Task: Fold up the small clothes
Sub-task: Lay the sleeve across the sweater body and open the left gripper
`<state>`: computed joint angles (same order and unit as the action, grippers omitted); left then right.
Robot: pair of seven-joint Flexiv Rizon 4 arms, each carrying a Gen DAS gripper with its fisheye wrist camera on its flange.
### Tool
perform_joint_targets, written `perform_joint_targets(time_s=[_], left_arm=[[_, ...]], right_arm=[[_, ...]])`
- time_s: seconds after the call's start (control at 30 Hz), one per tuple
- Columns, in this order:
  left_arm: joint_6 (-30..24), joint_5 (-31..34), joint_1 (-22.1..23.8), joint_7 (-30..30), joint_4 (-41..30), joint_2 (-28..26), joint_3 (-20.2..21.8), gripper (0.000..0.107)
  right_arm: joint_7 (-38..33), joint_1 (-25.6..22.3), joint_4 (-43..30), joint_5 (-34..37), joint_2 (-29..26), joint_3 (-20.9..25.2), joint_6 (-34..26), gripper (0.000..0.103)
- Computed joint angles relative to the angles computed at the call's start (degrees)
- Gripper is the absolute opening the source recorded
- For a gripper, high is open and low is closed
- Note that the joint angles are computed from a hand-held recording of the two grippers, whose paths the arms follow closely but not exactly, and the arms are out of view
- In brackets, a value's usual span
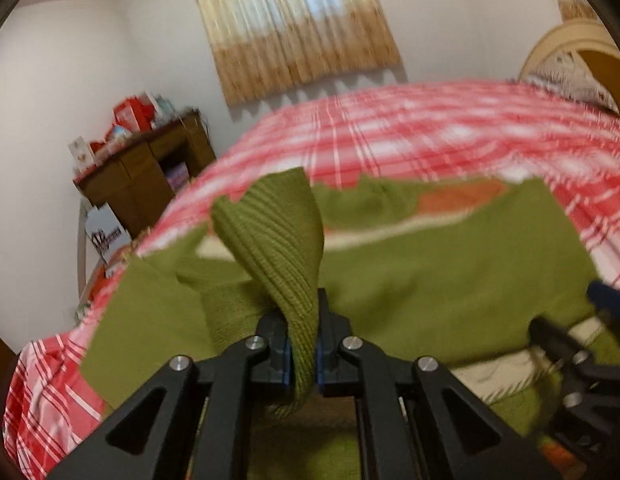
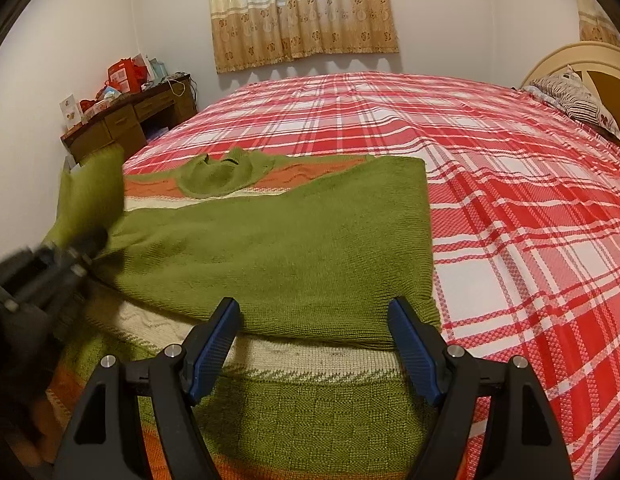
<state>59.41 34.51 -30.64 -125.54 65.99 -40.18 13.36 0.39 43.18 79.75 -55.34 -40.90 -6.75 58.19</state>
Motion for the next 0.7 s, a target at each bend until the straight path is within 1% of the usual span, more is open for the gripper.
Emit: perform_joint_targets(time_s=[0.03, 0.07, 0.1, 0.13, 0.2, 0.23, 0.27, 0.3, 0.37, 0.4, 0.43, 0.5, 0.53, 0.57, 0.6, 0.63, 0.67, 0.7], left_arm=[[-1.1, -1.4, 0.9, 2.6, 0.5, 0.3, -1.5, 0.016], [-1.3, -3.1, 2.0, 5.0, 1.6, 0.8, -3.2, 0.02], [-0.4, -6.0, 4.0, 8.5, 4.1, 2.0, -5.8, 0.032], [1.0, -7.8, 5.1, 10.4, 6.3, 3.1, -7.0, 0.038], [5.1, -8.5, 5.3, 11.4, 11.0, 5.7, -6.9, 0.06], [6.8, -8.3, 4.9, 11.4, 12.5, 6.5, -6.3, 0.066], [8.5, -8.1, 4.7, 11.4, 15.1, 8.3, -5.7, 0.08], [10.2, -7.8, 4.4, 10.6, 17.4, 9.7, -4.9, 0.091], [13.3, -7.0, 3.7, 7.1, 21.8, 12.3, -2.8, 0.093], [13.9, -5.7, 3.5, 4.3, 23.9, 13.8, -1.8, 0.093], [13.9, -6.1, 3.3, 3.5, 24.2, 13.7, -0.8, 0.093], [12.5, -3.4, 1.8, -2.4, 25.7, 14.6, 2.5, 0.093], [11.8, -2.2, 1.7, -4.5, 25.7, 14.6, 3.1, 0.093], [10.3, -0.6, 1.4, -7.5, 25.7, 14.4, 4.3, 0.091], [10.3, -0.3, 2.4, -8.6, 26.1, 14.6, 3.6, 0.092], [13.1, -2.5, 5.1, -8.5, 27.7, 14.9, 1.6, 0.093], [14.6, -4.5, 6.8, -8.1, 28.3, 14.6, 0.2, 0.093], [14.5, -4.3, 6.8, -9.1, 27.8, 14.2, 0.1, 0.094]], right_arm=[[0.0, 0.0, 0.0, 0.0, 0.0, 0.0, 0.0, 0.077], [-0.1, 0.0, -0.2, 0.1, -0.1, 0.1, -0.2, 0.077], [-0.2, 0.0, -0.1, 0.1, -0.1, 0.1, -0.3, 0.077], [-0.2, 0.0, 0.1, 0.1, 0.1, 0.1, -0.2, 0.077], [-0.3, -0.1, 0.1, 0.1, 0.1, 0.2, -0.3, 0.077], [-0.3, -0.1, 0.1, 0.1, 0.1, 0.2, -0.3, 0.077], [-0.3, 0.0, 0.1, 0.1, 0.1, 0.2, -0.3, 0.077], [-0.3, 0.0, 0.1, 0.1, 0.1, 0.2, -0.3, 0.077], [-0.5, -0.1, 0.1, 0.3, 0.1, 0.3, -0.3, 0.077], [-0.7, -0.3, 0.1, 0.5, 0.1, 0.4, -0.3, 0.077], [-1.0, -0.5, 0.0, 0.9, 0.1, 0.7, -0.3, 0.077], [-3.1, -1.0, -1.1, 3.0, -0.3, 1.8, -1.2, 0.077], [-4.9, -1.6, -2.4, 5.3, -0.5, 3.1, -2.1, 0.077], [-5.3, -1.3, -2.6, 7.1, -0.6, 2.5, -0.6, 0.077], [-3.4, -2.6, -2.7, 7.4, -0.8, 3.4, 4.6, 0.077], [-1.8, -2.8, -2.9, 7.6, -1.1, 2.8, 9.6, 0.077], [-0.4, -3.6, -4.9, 7.5, -2.5, 3.3, 14.3, 0.077], [-2.7, -3.2, -7.3, 10.4, -3.9, 3.4, 15.2, 0.077]])
